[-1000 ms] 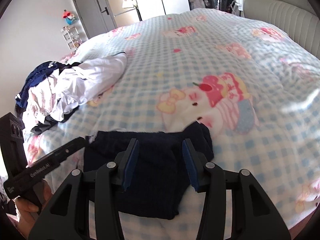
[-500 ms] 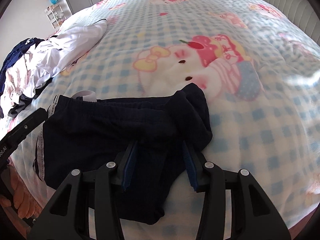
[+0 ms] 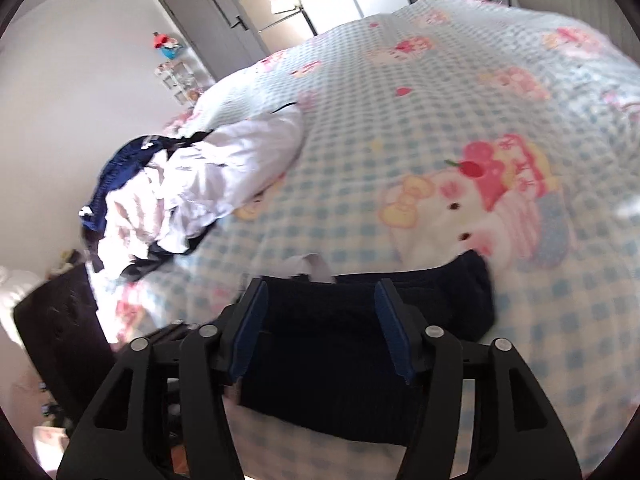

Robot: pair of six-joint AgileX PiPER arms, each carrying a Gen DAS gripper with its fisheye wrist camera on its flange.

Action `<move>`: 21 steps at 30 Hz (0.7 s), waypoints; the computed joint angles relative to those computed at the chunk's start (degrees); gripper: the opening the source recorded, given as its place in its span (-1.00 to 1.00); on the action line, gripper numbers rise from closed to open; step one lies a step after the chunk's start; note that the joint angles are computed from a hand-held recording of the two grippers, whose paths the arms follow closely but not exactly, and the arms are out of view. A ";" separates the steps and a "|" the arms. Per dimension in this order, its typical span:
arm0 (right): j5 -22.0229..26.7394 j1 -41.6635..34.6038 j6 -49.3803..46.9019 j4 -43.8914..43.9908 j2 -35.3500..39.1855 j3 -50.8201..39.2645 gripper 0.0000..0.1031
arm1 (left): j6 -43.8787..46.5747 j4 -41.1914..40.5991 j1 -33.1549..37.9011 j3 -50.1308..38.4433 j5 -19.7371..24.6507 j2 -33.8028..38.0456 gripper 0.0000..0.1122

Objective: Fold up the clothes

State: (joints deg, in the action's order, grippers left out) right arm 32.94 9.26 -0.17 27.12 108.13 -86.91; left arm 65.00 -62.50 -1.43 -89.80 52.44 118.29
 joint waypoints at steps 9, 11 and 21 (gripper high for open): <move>7.20 3.02 2.06 -0.52 8.90 -8.72 -0.35 | -1.78 5.53 -1.67 -0.53 -0.27 0.51 -0.40; 5.33 2.78 3.50 -1.95 8.19 -6.92 -0.47 | -2.24 5.63 -1.10 -0.92 0.19 0.66 -0.39; 0.40 -0.76 -2.91 5.00 1.15 5.10 -0.51 | -18.57 11.79 -1.06 -12.16 2.14 9.22 -0.43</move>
